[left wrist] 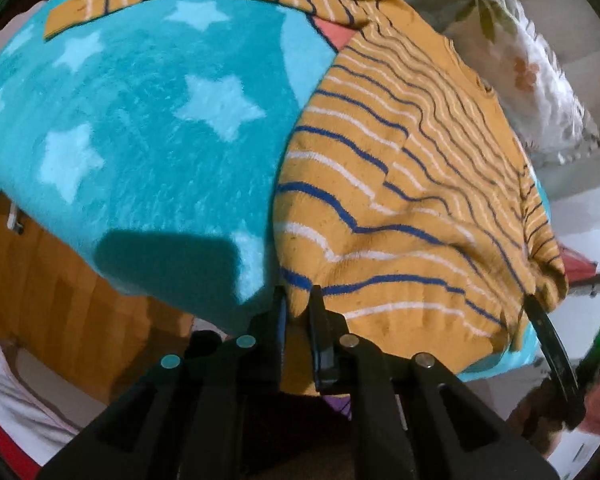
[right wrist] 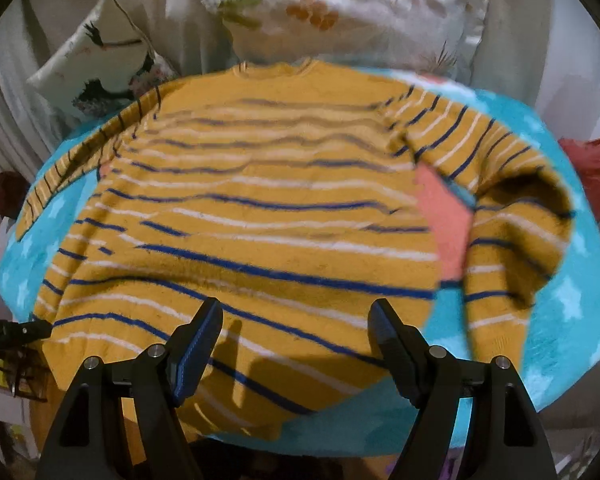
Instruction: Fold small clothes
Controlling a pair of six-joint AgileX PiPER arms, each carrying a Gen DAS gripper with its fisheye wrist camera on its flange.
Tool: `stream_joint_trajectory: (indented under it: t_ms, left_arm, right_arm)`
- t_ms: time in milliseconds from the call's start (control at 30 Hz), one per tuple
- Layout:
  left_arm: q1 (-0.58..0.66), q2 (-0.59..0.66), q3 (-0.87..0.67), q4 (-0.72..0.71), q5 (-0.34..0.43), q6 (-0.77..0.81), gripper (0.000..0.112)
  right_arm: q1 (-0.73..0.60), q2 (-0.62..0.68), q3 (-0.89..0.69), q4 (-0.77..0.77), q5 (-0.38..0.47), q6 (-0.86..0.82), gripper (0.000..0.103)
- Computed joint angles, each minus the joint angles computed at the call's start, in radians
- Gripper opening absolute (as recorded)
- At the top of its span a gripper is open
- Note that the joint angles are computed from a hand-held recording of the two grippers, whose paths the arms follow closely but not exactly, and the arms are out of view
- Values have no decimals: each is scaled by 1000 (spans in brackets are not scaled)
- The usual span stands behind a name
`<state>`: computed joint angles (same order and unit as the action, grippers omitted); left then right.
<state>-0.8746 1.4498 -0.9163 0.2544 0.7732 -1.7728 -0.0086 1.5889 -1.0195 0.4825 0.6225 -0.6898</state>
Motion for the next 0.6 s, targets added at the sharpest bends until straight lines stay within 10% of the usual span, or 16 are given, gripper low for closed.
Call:
stream_joint_trajectory:
  t_ms: [200, 433, 467, 500, 533, 600]
  left_arm:
    - [-112, 23, -123, 111, 207, -122, 15]
    - [-97, 107, -290, 149, 232, -48, 22]
    - [-97, 129, -340, 163, 246, -16, 24]
    - [-106, 132, -361, 176, 260, -8, 25]
    - [-112, 146, -401, 197, 283, 7, 31]
    - [-118, 166, -453, 229, 317, 22, 42]
  right_arm:
    - [-232, -106, -12, 82, -87, -132, 82]
    - [-369, 138, -185, 119, 3, -181, 87]
    - [-364, 186, -223, 92, 4, -162, 74]
    - [-370, 243, -286, 71, 41, -141, 32]
    - [-382, 294, -351, 49, 98, -115, 12]
    - [-393, 364, -477, -5, 173, -40, 6]
